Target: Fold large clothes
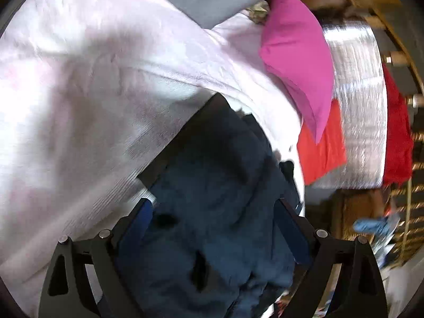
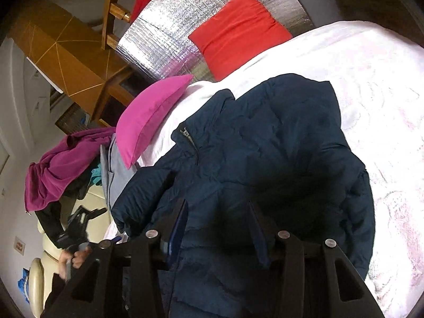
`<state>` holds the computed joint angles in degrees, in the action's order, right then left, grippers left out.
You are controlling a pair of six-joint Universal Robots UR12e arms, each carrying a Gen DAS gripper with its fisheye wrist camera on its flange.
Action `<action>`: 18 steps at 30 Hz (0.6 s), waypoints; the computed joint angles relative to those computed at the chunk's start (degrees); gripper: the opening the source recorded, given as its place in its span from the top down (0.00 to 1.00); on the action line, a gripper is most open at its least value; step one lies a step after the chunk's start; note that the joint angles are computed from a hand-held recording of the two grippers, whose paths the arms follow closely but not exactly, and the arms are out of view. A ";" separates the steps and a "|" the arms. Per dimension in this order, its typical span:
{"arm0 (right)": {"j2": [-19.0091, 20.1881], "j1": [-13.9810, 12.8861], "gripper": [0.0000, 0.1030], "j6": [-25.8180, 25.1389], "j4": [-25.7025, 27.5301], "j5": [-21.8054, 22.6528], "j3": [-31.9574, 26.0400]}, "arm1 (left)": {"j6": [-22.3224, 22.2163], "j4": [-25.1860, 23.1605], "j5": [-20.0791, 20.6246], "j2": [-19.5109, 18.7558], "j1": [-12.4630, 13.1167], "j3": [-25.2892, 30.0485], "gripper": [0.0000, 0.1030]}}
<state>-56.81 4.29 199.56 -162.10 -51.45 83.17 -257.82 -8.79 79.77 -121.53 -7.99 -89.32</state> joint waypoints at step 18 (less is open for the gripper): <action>-0.49 -3.24 0.52 9.14 -8.86 -1.65 2.02 | 41.50 -19.62 6.31 -8.96 -10.06 29.54 0.80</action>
